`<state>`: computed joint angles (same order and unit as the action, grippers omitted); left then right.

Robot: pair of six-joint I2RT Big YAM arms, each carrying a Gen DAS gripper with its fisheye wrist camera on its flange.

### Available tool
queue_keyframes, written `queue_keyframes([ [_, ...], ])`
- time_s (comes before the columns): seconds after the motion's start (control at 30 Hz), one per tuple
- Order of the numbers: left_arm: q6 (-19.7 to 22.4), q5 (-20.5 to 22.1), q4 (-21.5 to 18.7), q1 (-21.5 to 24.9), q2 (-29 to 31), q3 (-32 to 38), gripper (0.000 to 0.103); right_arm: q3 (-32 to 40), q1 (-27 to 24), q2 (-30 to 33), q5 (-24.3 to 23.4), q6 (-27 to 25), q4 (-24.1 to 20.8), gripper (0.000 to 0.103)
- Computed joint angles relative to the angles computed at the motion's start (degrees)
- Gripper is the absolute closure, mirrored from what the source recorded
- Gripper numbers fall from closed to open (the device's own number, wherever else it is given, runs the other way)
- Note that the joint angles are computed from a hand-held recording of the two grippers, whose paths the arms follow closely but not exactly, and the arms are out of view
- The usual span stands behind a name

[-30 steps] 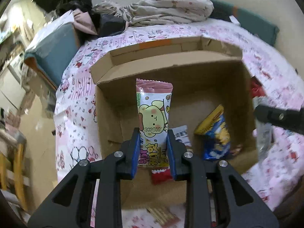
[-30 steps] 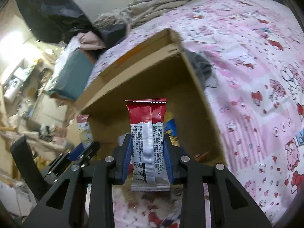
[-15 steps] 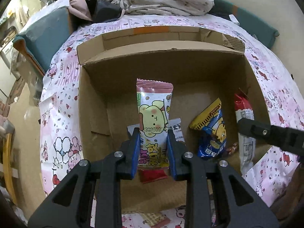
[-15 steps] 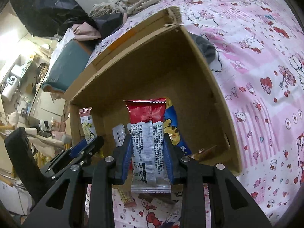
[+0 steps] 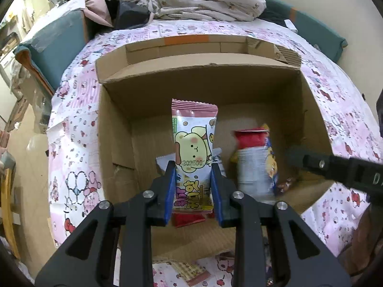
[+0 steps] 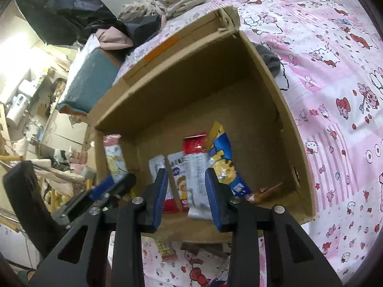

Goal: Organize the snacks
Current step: 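Carry both held snacks over the box and release them inside with both tools, then withdraw both tools from the box back toward the snack pile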

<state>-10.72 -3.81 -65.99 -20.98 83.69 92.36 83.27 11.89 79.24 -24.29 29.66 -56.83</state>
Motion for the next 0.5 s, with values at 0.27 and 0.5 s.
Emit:
queue_keyframes([
  [0.27, -1.7, 0.1, 1.2, 0.3, -1.4, -0.3, 0.015, -1.5, -0.9, -2.4, 0.0, 1.8, 4.4, 0.032],
  [0.5, -1.5, -0.5, 1.5, 0.5, -2.7, -1.1, 0.015, -1.1, -1.0, -3.2, 0.7, 1.5, 3.6, 0.032],
])
